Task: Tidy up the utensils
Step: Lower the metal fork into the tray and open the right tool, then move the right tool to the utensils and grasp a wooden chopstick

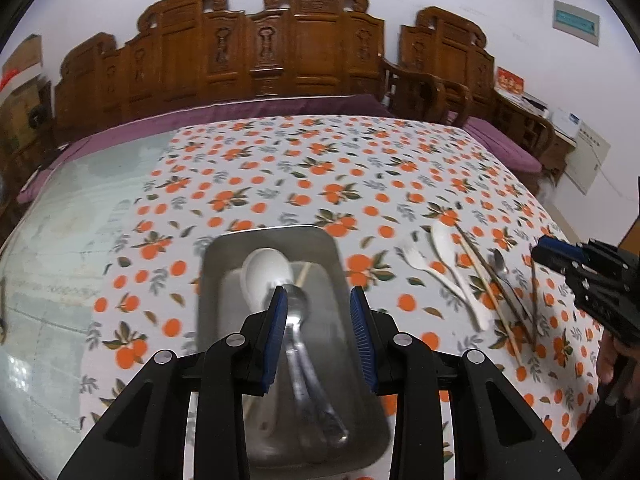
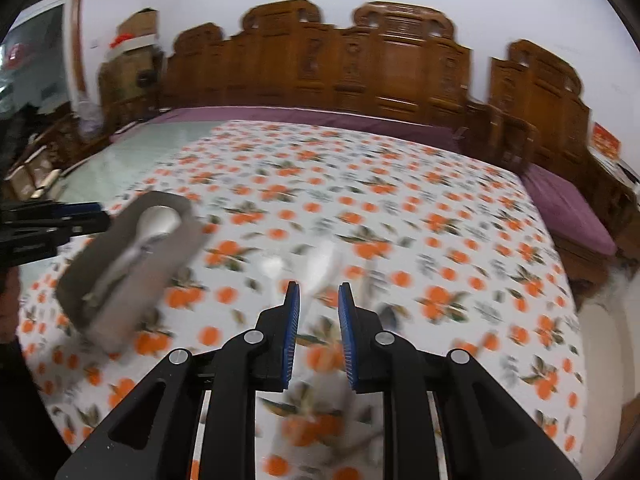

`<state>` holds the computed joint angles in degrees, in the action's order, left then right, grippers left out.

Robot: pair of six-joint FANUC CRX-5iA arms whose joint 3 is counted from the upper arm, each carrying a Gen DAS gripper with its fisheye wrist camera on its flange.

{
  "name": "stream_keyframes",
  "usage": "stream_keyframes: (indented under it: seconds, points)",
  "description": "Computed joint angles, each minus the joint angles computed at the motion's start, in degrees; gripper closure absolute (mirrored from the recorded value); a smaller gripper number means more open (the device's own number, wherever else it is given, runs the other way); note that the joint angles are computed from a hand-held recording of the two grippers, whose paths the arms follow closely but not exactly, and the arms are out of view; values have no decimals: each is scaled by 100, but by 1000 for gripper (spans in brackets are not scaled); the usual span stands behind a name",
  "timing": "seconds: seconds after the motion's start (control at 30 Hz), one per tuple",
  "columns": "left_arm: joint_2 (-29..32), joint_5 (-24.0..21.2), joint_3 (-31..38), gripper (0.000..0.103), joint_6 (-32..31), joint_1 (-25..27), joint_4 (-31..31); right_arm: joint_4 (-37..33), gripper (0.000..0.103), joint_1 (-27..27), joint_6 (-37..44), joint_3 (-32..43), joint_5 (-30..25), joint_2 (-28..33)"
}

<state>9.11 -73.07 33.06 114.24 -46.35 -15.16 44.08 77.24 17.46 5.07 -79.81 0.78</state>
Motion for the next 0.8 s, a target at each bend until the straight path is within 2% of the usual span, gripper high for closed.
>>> stream_keyframes:
  seconds: [0.13,0.23,0.6,0.8]
  points:
    - [80,16,53,72,-17,-121,25,59,81,43,-448,-466,-120,-284]
    - [119,28,66,72,-27,-204,26,-162,81,6,-645,-693,-31,-443]
    - [275,-24,184,72,-56,-461,-66,-1084,81,-297,-216,-659,3,-343]
    - [418,-77,294,72,-72,-551,-43,-1129,81,-281,-210,-745,-30,-439]
